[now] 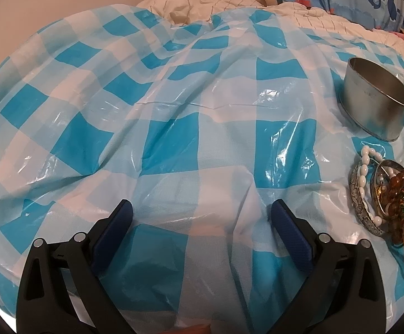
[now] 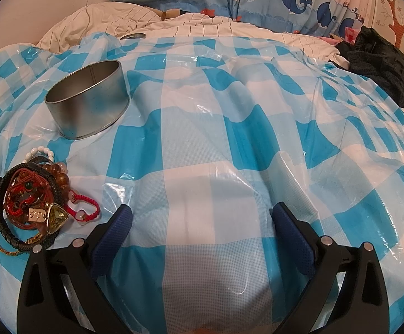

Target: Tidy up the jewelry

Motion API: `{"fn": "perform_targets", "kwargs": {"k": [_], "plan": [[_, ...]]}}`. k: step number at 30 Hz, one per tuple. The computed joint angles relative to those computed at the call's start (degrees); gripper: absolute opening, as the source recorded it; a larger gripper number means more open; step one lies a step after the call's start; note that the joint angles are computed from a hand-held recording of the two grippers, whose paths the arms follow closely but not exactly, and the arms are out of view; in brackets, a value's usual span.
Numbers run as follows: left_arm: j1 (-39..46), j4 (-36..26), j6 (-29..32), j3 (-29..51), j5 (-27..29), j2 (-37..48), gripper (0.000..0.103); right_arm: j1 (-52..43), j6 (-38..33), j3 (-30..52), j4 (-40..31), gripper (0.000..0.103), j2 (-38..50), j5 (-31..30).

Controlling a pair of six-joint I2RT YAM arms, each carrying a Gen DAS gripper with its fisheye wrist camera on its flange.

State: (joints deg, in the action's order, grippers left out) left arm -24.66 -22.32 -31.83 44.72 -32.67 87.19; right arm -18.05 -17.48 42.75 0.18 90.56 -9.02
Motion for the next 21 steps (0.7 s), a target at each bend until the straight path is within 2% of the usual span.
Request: {"fn": "perform_targets", "kwargs": {"k": [6, 9, 14, 17, 21], "plan": [[-1.2, -2.9, -2.8, 2.4, -2.1, 2.1, 0.096, 0.1, -0.3, 0.0, 0.0, 0.096, -0.2, 0.5], [-1.4, -2.8, -2.7, 2.4, -1.3, 0.9, 0.095, -0.8, -0.4, -0.1, -0.4, 0.096, -0.8, -1.4], [-2.0, -0.9, -2.1, 1.6, 0.8, -2.0, 0.095, -3.5, 3.0, -4.6, 5.0, 0.096, -6.0, -2.6], [-0.8, 0.4, -0.9, 1.5, 4.0, 0.1, 0.096, -1.8, 1.8, -0.9, 0.5, 0.096, -2.4, 1.0], [-0.9, 1.4, -1.1, 1.0, 4.0, 0.5, 0.096, 0.0, 1.3, -0.3, 0.6, 0.096, -1.2, 3.8]]}}
